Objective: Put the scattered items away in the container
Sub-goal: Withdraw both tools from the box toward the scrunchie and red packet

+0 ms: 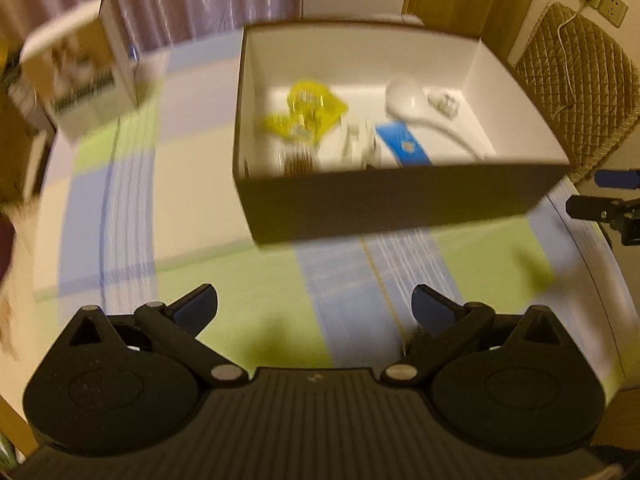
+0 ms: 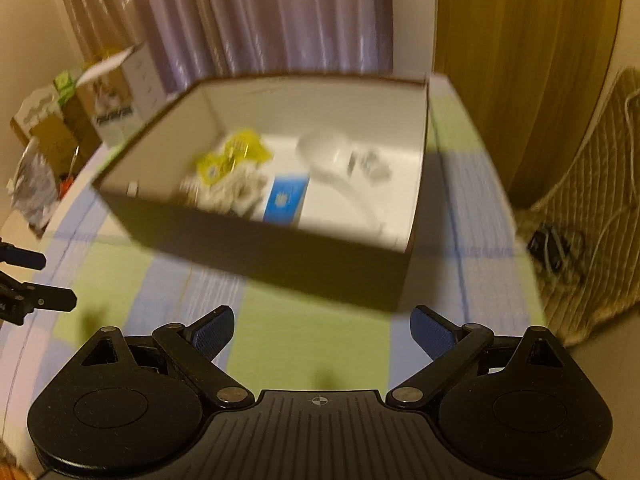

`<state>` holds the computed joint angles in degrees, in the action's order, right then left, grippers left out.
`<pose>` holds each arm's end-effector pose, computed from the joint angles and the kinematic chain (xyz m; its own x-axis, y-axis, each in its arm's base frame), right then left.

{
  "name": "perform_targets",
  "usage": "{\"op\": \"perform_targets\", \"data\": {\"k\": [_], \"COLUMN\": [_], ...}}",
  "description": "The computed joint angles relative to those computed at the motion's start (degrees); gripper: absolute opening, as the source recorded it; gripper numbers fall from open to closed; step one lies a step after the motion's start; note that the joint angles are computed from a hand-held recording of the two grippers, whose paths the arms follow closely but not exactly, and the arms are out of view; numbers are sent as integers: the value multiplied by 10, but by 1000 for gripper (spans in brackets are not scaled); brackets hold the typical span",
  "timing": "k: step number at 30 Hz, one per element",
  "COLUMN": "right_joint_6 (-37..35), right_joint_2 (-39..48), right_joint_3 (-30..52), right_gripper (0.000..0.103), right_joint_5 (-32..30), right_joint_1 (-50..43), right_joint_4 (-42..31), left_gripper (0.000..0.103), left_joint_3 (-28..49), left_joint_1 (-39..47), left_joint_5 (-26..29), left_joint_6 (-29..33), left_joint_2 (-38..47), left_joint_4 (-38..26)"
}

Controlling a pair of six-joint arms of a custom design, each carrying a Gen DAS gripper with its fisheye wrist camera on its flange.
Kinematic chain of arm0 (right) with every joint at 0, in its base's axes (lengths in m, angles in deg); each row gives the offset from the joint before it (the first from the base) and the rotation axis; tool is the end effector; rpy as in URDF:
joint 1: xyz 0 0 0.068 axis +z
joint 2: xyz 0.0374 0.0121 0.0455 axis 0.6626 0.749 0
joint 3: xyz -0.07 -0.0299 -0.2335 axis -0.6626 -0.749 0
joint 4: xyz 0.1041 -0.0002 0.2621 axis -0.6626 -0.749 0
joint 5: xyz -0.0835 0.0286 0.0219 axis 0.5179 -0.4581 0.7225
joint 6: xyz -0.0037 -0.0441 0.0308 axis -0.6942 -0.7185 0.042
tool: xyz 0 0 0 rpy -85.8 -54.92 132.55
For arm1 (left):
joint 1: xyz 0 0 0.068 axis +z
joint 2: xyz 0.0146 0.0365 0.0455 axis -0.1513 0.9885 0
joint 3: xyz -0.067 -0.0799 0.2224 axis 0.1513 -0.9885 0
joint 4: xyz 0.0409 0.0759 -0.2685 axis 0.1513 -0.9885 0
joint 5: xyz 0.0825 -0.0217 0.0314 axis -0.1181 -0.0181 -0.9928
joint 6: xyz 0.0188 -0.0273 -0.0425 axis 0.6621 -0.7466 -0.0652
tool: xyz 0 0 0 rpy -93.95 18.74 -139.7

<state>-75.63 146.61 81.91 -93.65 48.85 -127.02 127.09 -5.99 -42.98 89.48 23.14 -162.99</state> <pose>0.2484 0.0365 0.2778 -0.8263 -0.0531 -0.5607 -0.1527 0.9794 0.1324 0.3278 0.0069 0.3649 -0.8115 0.3570 -0.4626 0.4191 0.9073 -0.0350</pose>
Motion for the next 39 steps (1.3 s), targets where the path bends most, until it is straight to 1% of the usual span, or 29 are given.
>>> {"op": "perform_targets", "data": {"k": [2,4,6,8,11,13,17,20,24,27,30,33,39], "right_joint_6": [12,42,62,70,71,69,72,88,92,97,99,100,114], "right_joint_2": [-15,-20,-24,-27,-30,-40,-43,-39,-34,-33,-36,-29,-15], "right_joint_3": [-31,-53,-69,-77,-82,-88,-98,-103,-104,-102,-103,-101,-109], "right_gripper": [100,99,99,99,99,99,99,99,100,99,99,99,99], "right_joint_5": [-3,-5,-24,-41,-35,-29,-41,-30,-33,-26,-30,-26,-7], "right_joint_1": [14,33,39,46,70,87,104,134,142,148,153,168,198], "right_joint_4": [-15,-28,-36,-41,-44,-47,-45,-45,-46,-46,-47,-41,5], "left_gripper": [102,102,102,102,102,102,102,102,102,102,102,102,102], "left_joint_3": [-58,-112,-154,-186,-215,-216,-216,-207,-212,-228,-253,-263,-238], "left_joint_1": [12,23,31,31,27,27,27,34,52,59,59,56,66], "left_joint_5": [-3,-4,-5,-10,-23,-23,-25,-17,-9,-6,-12,-21,-21], "left_joint_6": [-5,-12,-18,-21,-17,-14,-6,-12,0,13,21,25,17], "left_joint_2": [-29,-56,-76,-94,-116,-118,-122,-110,-108,-120,-144,-159,-138], "left_joint_4": [1,-1,-9,-14,-10,-9,-10,-22,-24,-12,14,32,27]}}
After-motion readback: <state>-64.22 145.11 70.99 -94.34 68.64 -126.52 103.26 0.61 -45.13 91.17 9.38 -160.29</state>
